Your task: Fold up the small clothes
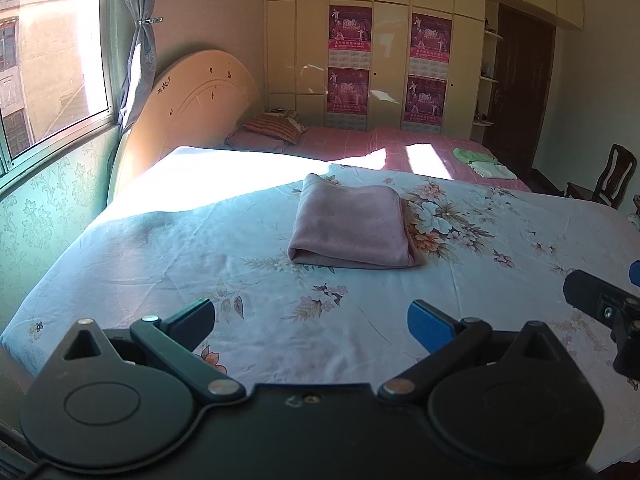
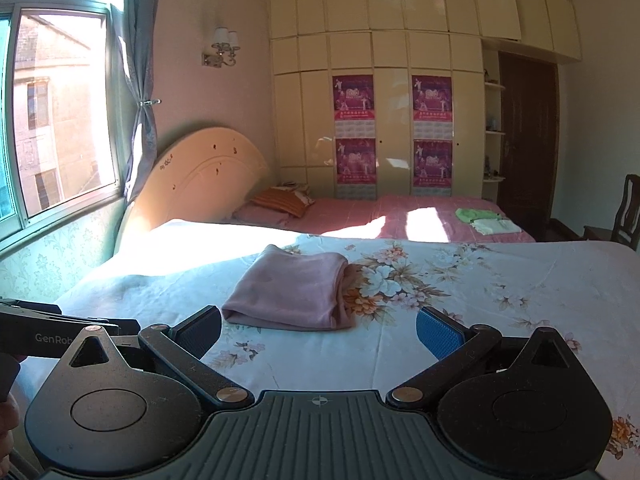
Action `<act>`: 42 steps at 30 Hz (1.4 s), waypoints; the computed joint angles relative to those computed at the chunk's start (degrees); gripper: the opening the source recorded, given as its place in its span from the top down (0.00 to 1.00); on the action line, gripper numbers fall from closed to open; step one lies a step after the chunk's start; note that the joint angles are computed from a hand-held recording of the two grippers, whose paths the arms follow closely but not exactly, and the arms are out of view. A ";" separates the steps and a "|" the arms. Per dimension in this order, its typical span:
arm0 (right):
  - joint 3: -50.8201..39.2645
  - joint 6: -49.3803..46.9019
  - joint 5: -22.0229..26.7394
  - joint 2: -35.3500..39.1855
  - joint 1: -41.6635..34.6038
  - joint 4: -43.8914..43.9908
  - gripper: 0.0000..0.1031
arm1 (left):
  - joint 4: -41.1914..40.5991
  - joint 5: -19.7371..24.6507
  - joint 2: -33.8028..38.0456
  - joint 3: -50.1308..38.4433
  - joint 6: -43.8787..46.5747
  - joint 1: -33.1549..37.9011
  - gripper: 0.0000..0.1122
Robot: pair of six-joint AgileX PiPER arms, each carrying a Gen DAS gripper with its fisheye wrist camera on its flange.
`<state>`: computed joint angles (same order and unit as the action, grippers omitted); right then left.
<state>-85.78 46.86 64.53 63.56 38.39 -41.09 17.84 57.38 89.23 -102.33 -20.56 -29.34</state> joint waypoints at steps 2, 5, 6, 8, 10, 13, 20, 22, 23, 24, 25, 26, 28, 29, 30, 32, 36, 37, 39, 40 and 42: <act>0.13 0.09 0.02 -0.09 0.08 -0.09 0.01 | -0.17 0.13 -0.06 0.04 0.32 0.03 0.09; 0.09 -0.11 -0.02 -0.06 -0.47 0.53 0.01 | 0.06 -0.05 -0.41 0.47 0.62 -0.07 0.09; 0.15 -0.08 -0.04 -0.10 -0.56 0.62 0.01 | 0.04 0.02 -0.33 0.30 0.82 -0.14 0.09; 0.28 -0.04 0.02 -0.18 -0.68 0.70 0.01 | 0.03 0.23 -0.10 -0.14 1.02 -0.18 0.09; 0.10 -1.05 -0.12 -0.25 -1.75 2.10 0.01 | -0.03 0.59 0.13 -0.51 1.12 -0.36 0.09; -0.15 -1.85 -0.08 -0.11 -2.26 2.73 0.01 | 0.08 0.97 0.53 -1.24 1.21 -0.48 0.09; -0.51 -3.58 -1.19 0.18 -4.24 4.94 0.01 | -0.27 1.93 1.55 -2.87 1.39 -0.58 0.09; -0.48 -4.20 -1.60 0.27 -4.95 5.74 0.01 | -0.03 2.44 2.29 -3.72 1.23 -0.87 0.09; -0.50 -4.51 -1.72 0.37 -5.26 6.13 0.01 | -0.07 2.62 2.69 -4.17 1.34 -0.95 0.09; -0.42 -4.63 -1.87 0.42 -5.49 6.37 0.01 | -0.10 2.65 2.90 -4.28 1.45 -0.98 0.09; -0.27 -4.83 -2.11 0.45 -5.89 6.80 0.01 | 0.05 2.79 3.25 -4.58 1.39 -1.11 0.09; -0.18 -5.17 -2.32 0.48 -6.35 7.35 0.01 | 0.03 2.77 3.47 -4.69 1.43 -1.02 0.09; -0.18 -5.34 -2.38 0.68 -6.59 7.67 0.01 | -0.49 2.91 4.13 -5.34 1.69 -0.88 0.09; 0.02 -5.81 -2.63 0.67 -7.14 8.16 0.01 | -0.73 2.96 4.37 -5.56 1.72 -0.84 0.09; 0.02 -6.10 -2.72 0.77 -7.42 8.46 0.01 | -0.84 3.04 4.63 -5.80 1.67 -0.84 0.09; 0.18 -6.88 -3.27 0.88 -8.60 9.63 0.01 | -1.17 3.03 5.04 -6.10 2.00 -0.76 0.09; 0.25 -7.87 -4.12 1.19 -10.01 11.12 0.01 | -1.68 0.90 4.83 -4.71 2.42 -0.69 0.12; 0.22 -8.04 -4.39 1.30 -10.31 11.40 0.01 | -1.09 -0.76 4.27 -3.35 2.18 -0.81 0.14; 0.18 -8.90 -5.08 1.48 -11.53 12.84 0.01 | 0.85 -3.05 3.57 -1.49 1.77 -1.53 0.16; 0.20 -9.25 -5.30 1.57 -11.90 13.25 0.01 | 0.38 -3.05 3.76 -1.75 2.14 -1.40 0.16; 0.36 -9.37 -5.37 1.84 -12.13 13.20 0.01 | -1.85 -1.95 4.97 -3.49 3.31 -0.52 0.12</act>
